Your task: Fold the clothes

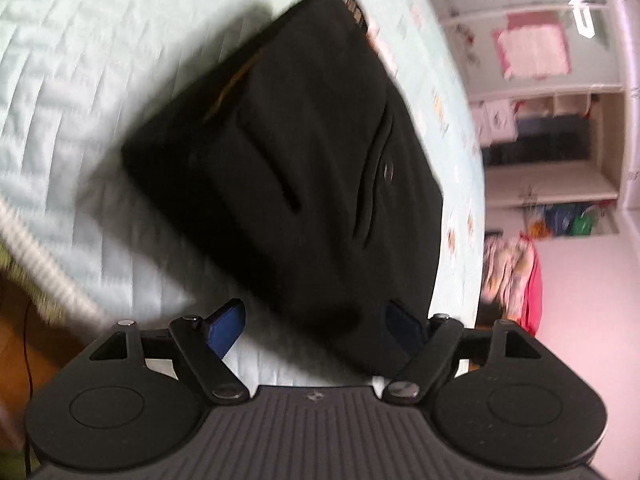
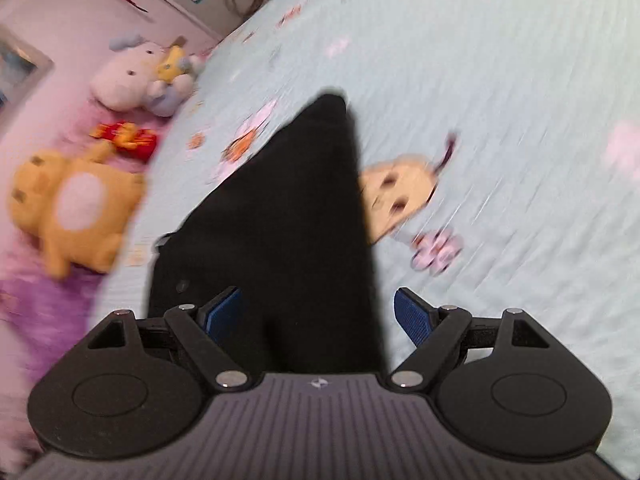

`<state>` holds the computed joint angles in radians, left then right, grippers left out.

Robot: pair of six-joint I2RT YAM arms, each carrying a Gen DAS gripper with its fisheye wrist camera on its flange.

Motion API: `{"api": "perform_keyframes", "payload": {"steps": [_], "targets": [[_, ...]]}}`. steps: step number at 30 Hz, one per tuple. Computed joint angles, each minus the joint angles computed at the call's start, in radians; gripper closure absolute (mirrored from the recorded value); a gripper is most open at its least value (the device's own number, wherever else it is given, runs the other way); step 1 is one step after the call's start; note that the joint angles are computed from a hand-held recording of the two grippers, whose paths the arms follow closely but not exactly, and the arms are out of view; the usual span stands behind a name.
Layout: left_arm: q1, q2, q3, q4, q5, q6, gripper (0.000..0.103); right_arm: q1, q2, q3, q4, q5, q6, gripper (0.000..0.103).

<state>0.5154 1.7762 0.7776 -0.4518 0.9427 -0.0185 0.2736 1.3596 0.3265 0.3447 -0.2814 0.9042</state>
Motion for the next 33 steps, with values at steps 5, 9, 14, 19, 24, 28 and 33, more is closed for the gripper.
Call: {"api": "perform_keyframes", "payload": {"steps": [5,9,14,19,24,28,33], "targets": [[-0.03,0.004,-0.047,0.176,-0.001,-0.058,0.019,-0.087,0.376,-0.038,0.471,-0.213,0.108,0.021],[-0.06,0.027,-0.095,0.322,0.028,-0.145,0.009,-0.136,0.593,0.008,0.741,-0.34,0.144,0.02],[-0.104,0.062,0.024,0.154,-0.007,-0.03,0.017,-0.111,0.566,0.09,0.602,-0.326,0.102,0.029],[-0.055,0.086,0.114,0.02,0.023,0.155,0.047,-0.028,0.41,0.057,0.46,-0.159,0.166,0.065],[0.096,0.061,0.186,-0.113,0.074,0.342,0.052,0.203,0.273,0.002,0.461,0.016,0.391,0.069],[0.171,0.14,0.253,-0.131,-0.015,0.411,0.051,0.404,0.331,0.069,0.44,0.061,0.463,0.062],[0.214,0.272,0.3,-0.175,0.037,0.404,0.038,0.395,0.276,0.217,0.098,-0.072,0.204,0.052]]}}
